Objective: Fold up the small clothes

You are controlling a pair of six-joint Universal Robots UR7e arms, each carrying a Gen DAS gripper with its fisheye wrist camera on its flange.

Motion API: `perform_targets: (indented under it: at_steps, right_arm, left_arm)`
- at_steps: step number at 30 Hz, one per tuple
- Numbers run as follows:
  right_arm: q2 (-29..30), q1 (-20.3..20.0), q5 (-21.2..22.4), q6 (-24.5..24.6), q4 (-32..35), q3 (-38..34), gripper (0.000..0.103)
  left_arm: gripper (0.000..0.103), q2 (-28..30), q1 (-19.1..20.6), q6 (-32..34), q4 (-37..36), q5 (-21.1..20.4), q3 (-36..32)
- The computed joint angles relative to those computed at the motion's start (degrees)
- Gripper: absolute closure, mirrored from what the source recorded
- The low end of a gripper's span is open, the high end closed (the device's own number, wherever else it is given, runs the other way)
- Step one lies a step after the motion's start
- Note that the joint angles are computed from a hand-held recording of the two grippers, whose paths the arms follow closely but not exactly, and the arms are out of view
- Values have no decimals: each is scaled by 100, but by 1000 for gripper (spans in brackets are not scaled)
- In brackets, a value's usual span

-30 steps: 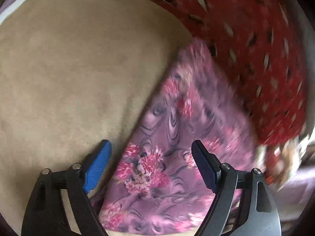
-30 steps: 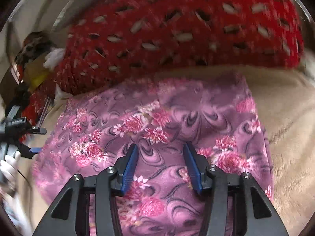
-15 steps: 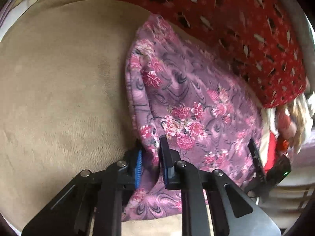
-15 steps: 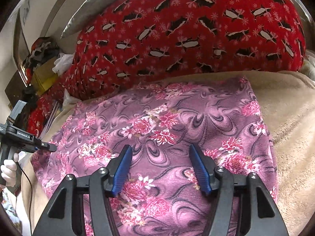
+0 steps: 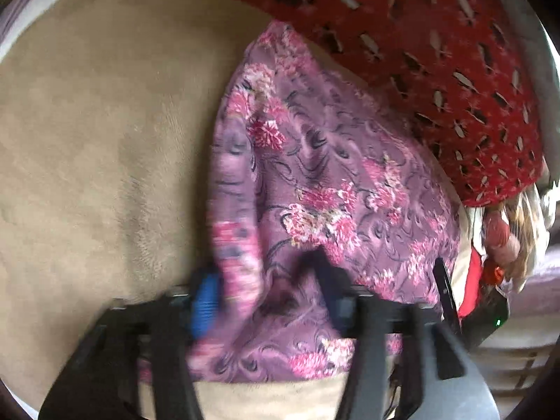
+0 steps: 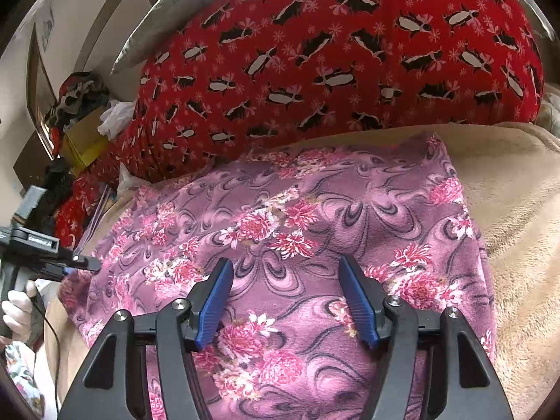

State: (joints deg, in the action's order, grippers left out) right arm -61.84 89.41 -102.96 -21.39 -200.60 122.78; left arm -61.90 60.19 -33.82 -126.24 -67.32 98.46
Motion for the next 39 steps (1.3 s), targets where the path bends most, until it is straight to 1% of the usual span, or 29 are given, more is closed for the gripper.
perform_targets:
  at_steps: [1, 2, 3, 4, 5, 6, 7, 8, 11, 13, 15, 17, 19, 22, 25, 29, 35, 39]
  right_arm:
    - [-5, -9, 19, 1, 5, 0, 38]
    - [-8, -14, 35, 4, 4, 5, 37]
    - [-11, -19, 52, 6, 3, 11, 37]
    - [-17, -26, 73, 5, 7, 16, 36]
    - [-20, -27, 82, 9, 14, 16, 36]
    - [-17, -24, 82, 17, 7, 19, 36]
    - [-17, -26, 84, 20, 8, 19, 36]
    - [-21, -29, 93, 29, 21, 17, 36]
    - [-36, -3, 47, 75, 117, -12, 36]
    - [-81, 47, -60, 174, 313, -61, 36]
    - [-180, 89, -138, 313, 560, -92, 37]
    - [-297, 88, -135, 408, 706, -66, 37]
    - [-454, 72, -153, 488, 748, 40, 37]
    - [-686, 53, -226, 535, 833, 178, 37]
    - [-881, 70, -407, 413, 914, 295, 37]
    - [-1097, 39, -541, 239, 906, 461, 37]
    - [-1439, -174, -424, 114, 951, 688, 37]
    - [-1607, -356, -334, 87, 975, 803, 37]
  left_arm:
    - [41, 76, 10, -24, -8, -12, -29]
    - [41, 150, 11, -45, 39, 43, -69]
    - [42, 96, -11, -77, -2, 90, 13]
    - [46, 84, -30, -64, -140, 105, 79]
    - [61, 55, -51, -32, -249, 100, 142]
    - [67, 40, -98, -33, -232, 182, 162]
    - [81, 24, -142, -36, -189, 267, 172]
    - [85, -11, -174, -37, -169, 286, 183]
    - [87, -330, -248, -70, -567, -118, 399]
    - [88, -447, -373, -81, -699, -268, 471]
    - [88, -457, -505, -70, -734, -382, 468]
    - [90, -413, -653, -108, -819, -580, 454]
    - [90, -308, -768, -147, -909, -741, 411]
    - [91, -84, -936, -177, -938, -825, 318]
    - [91, 111, -1014, -313, -1063, -922, 262]
    - [91, 367, -1119, -509, -1196, -1093, 141]
    - [91, 722, -1327, -540, -1302, -1328, -74]
    - [91, 1103, -1380, -578, -1337, -1529, -209]
